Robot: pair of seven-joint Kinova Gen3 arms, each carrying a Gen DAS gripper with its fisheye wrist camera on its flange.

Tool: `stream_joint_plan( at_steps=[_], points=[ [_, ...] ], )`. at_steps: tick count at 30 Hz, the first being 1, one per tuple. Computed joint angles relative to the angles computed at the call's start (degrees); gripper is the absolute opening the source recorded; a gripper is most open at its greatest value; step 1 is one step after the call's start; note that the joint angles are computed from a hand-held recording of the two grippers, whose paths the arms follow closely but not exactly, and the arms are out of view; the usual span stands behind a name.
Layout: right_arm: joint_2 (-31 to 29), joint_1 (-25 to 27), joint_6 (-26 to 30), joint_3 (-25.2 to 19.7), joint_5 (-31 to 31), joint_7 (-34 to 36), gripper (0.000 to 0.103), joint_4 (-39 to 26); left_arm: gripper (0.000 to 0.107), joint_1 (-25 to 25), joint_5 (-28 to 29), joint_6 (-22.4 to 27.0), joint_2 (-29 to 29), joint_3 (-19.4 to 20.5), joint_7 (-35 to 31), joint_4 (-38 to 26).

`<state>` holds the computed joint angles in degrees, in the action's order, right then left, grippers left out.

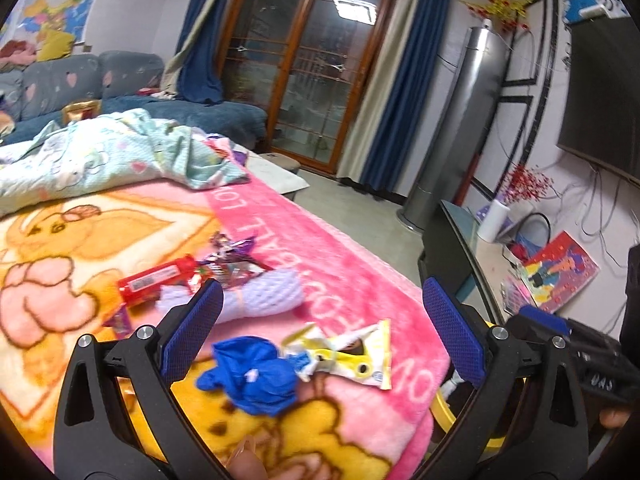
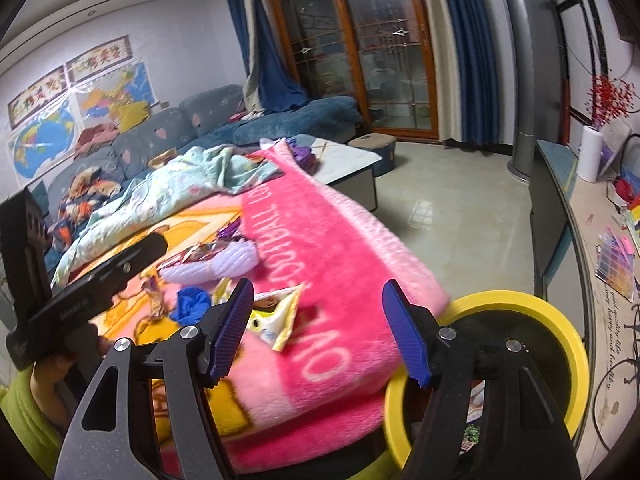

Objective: Collect trash
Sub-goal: 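Return both open tools over the remaining trash on the blanket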

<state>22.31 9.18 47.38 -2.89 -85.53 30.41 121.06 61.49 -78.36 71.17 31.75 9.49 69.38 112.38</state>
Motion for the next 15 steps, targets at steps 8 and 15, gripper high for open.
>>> stream_joint_plan(
  at_steps=[8, 15],
  points=[
    [-0.4, -3.1, -2.0, -1.1, -0.6, 1.8, 0.065, 2.0, 0.092, 0.0, 2.3, 1.1, -1.2, 0.5, 5.4, 3.9],
    [-0.5, -5.8, -3.7, -1.6, -2.4, 3.8, 0.065, 3.3, 0.092, -1.0, 3.1, 0.1, -2.3, 1.4, 10.8, 8.1]
  ],
)
